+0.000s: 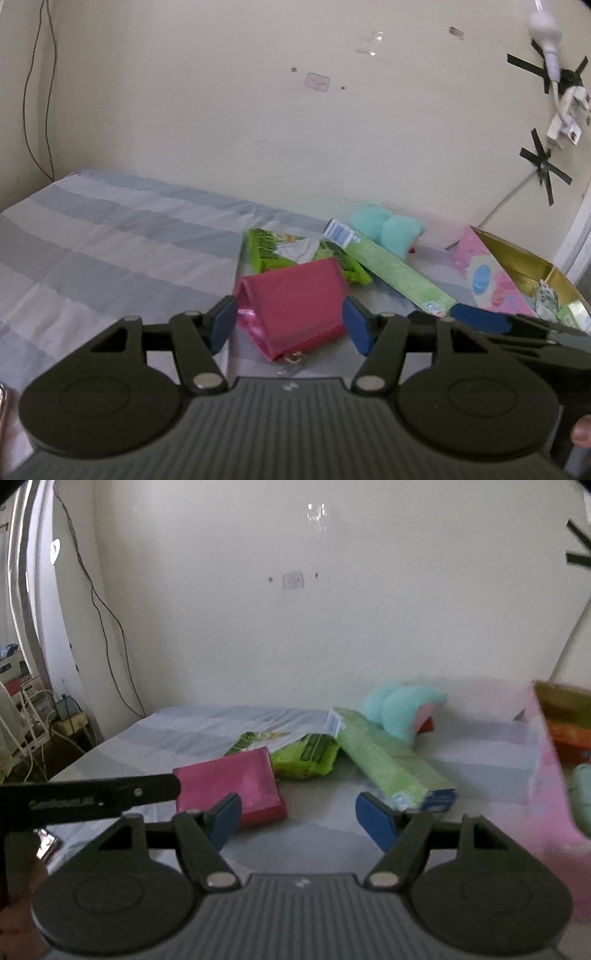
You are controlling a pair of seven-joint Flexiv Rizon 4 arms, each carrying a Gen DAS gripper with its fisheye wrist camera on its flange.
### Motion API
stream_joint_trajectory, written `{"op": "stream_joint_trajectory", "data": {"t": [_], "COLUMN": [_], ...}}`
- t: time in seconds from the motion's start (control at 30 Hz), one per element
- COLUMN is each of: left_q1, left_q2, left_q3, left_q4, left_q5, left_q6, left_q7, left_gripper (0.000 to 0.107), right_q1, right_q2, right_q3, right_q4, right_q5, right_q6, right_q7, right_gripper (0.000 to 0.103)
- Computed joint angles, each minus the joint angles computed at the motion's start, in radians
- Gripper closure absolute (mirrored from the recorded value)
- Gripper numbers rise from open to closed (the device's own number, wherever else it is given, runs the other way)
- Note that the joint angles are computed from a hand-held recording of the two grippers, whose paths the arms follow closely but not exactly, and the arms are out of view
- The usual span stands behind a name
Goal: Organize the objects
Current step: 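Move the right gripper to the pink pouch and grasp it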
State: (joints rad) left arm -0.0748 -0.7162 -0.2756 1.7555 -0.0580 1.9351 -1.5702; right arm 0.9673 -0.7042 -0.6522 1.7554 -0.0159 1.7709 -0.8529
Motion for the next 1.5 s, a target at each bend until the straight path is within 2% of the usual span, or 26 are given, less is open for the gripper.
{"op": "stream_joint_trajectory", "data": {"t": [0.13,0.3,0.4,0.57,0.63,0.83,0.9,0.93,0.97,1.03,1.1,1.17,1.2,1.23,1.27,1.3,1.33,1.37,1.4,1.47,1.5], "left_q1": [0.077,0.090,0.065,-0.006,-0.013,0.047,0.101,0.148,0.179,0.191,0.210,0.303,0.325,0.320,0.309,0.303,0.296,0.292,0.304,0.363,0.375], "left_q2": [-0.016,-0.023,-0.019,-0.010,-0.009,-0.016,-0.025,-0.036,-0.050,-0.052,-0.057,-0.097,-0.108,-0.105,-0.098,-0.095,-0.091,-0.092,-0.097,-0.123,-0.126], "left_q3": [-0.083,-0.088,-0.052,0.041,0.053,-0.010,-0.075,-0.134,-0.174,-0.195,-0.221,-0.342,-0.372,-0.370,-0.355,-0.348,-0.340,-0.336,-0.353,-0.431,-0.446], "left_q4": [0.002,0.008,0.012,0.026,0.029,0.015,0.009,0.007,0.005,0.009,0.016,0.022,0.021,0.027,0.026,0.028,0.029,0.030,0.034,0.045,0.051], "left_q5": [0.045,0.068,0.046,-0.054,-0.079,-0.062,-0.039,-0.025,-0.004,-0.006,-0.001,0.051,0.066,0.050,0.056,0.054,0.052,0.054,0.063,0.091,0.090], "left_q6": [0.004,0.035,0.052,0.075,0.069,-0.032,-0.080,-0.115,-0.118,-0.122,-0.115,-0.127,-0.141,-0.136,-0.139,-0.136,-0.132,-0.127,-0.124,-0.140,-0.148], "left_q7": [-0.016,-0.040,-0.064,-0.132,-0.157,-0.188,-0.181,-0.173,-0.168,-0.142,-0.121,-0.092,-0.081,-0.056,-0.057,-0.049,-0.041,-0.033,-0.021,0.008,0.016], "left_gripper": [0.042,0.042,0.038,0.016,0.015,0.014,0.014,0.015,0.011,0.011,0.016,0.035,0.038,0.038,0.039,0.039,0.040,0.042,0.043,0.047,0.047], "right_q1": [-0.093,-0.212,-0.292,-0.395,-0.422,-0.502,-0.533,-0.551,-0.575,-0.588,-0.569,-0.605,-0.630,-0.638,-0.625,-0.627,-0.639,-0.644,-0.639,-0.592,-0.577], "right_q2": [-0.022,-0.037,-0.047,-0.072,-0.083,-0.100,-0.108,-0.114,-0.120,-0.127,-0.120,-0.121,-0.123,-0.120,-0.113,-0.109,-0.109,-0.108,-0.099,-0.073,-0.067], "right_q3": [0.108,0.245,0.340,0.466,0.503,0.616,0.662,0.690,0.727,0.753,0.728,0.786,0.828,0.846,0.831,0.830,0.863,0.882,0.869,0.807,0.790], "right_q4": [-0.062,-0.113,-0.152,-0.214,-0.232,-0.278,-0.294,-0.304,-0.314,-0.326,-0.319,-0.324,-0.327,-0.326,-0.315,-0.305,-0.309,-0.312,-0.293,-0.262,-0.255], "right_q5": [-0.015,-0.041,-0.071,-0.122,-0.146,-0.214,-0.233,-0.243,-0.252,-0.258,-0.258,-0.262,-0.263,-0.261,-0.257,-0.286,-0.251,-0.217,-0.241,-0.242,-0.243], "right_q6": [-0.009,0.011,0.002,-0.033,-0.047,-0.094,-0.108,-0.114,-0.121,-0.128,-0.133,-0.145,-0.157,-0.167,-0.161,-0.156,-0.167,-0.178,-0.166,-0.160,-0.162], "right_q7": [0.021,0.027,0.017,0.016,0.010,-0.025,-0.046,-0.061,-0.079,-0.100,-0.104,-0.133,-0.153,-0.165,-0.169,-0.147,-0.189,-0.225,-0.202,-0.196,-0.194], "right_gripper": [0.032,0.032,0.031,0.031,0.031,0.031,0.029,0.029,0.029,0.029,0.033,0.055,0.061,0.066,0.068,0.075,0.081,0.081,0.082,0.081,0.081]}}
